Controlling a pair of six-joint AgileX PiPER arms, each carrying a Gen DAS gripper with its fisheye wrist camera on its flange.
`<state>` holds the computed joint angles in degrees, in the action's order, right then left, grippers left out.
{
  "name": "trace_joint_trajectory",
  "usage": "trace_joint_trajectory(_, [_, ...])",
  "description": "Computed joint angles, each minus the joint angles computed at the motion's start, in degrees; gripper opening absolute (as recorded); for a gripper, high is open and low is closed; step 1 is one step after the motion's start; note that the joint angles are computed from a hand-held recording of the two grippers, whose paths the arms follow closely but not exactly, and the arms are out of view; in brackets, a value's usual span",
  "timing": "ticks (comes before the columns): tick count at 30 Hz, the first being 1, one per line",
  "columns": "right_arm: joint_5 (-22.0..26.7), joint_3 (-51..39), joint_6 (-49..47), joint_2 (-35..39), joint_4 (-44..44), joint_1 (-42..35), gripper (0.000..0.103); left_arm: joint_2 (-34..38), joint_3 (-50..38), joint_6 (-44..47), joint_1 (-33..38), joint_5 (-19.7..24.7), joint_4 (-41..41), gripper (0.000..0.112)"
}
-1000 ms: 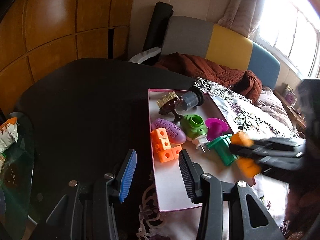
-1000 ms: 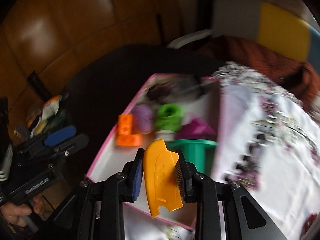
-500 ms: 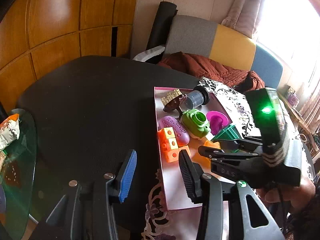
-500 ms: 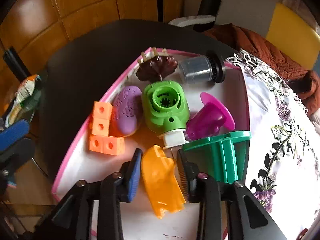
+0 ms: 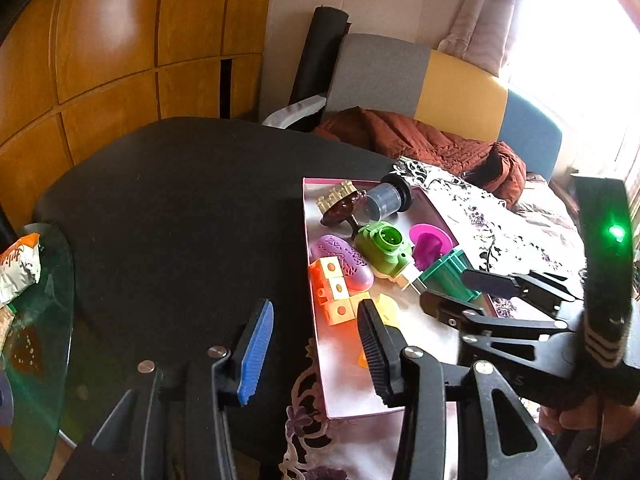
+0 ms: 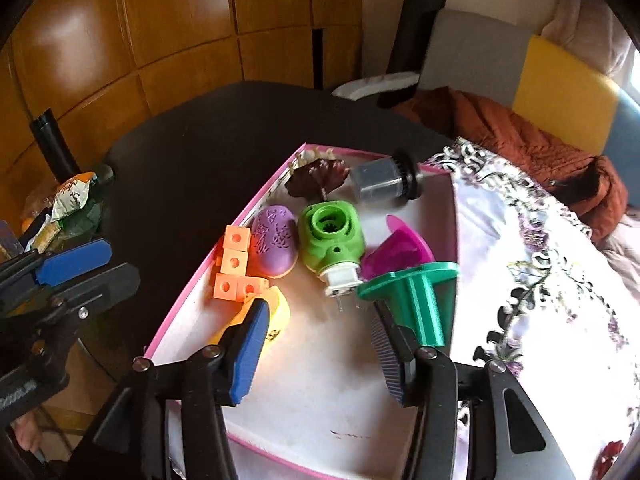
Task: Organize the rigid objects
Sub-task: 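Lower the yellow piece into the tray and open the right gripper, then move both grippers back toward the red block and red cylinder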
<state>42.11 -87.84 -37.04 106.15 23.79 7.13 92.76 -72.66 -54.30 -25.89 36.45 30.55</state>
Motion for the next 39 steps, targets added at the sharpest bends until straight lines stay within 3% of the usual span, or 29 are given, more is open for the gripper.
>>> trace_joint_trajectory(11, [-5.43,7.0,-3.98,-6.47,2.43,-3.61,0.073,0.48,-1.24,-0.62,-2.55,1.36,2.44,0.044])
trace_joint_trajectory(20, [-4.32,7.26,-5.52,-7.5,4.84,-11.87,0.079,1.52,-3.0,1.17,-4.57,2.11,2.44,0.044])
trace_joint_trajectory(34, [-0.86,-5.4,3.41,-0.4,0.06,-31.91,0.085,6.57,-10.77,9.88,-7.64,4.22,-2.92,0.044])
trace_joint_trajectory(39, [-0.97,-14.48,16.63,5.74,-6.12,-40.71,0.087,9.32,-15.03,14.62,-8.84,4.75,-6.78,0.044])
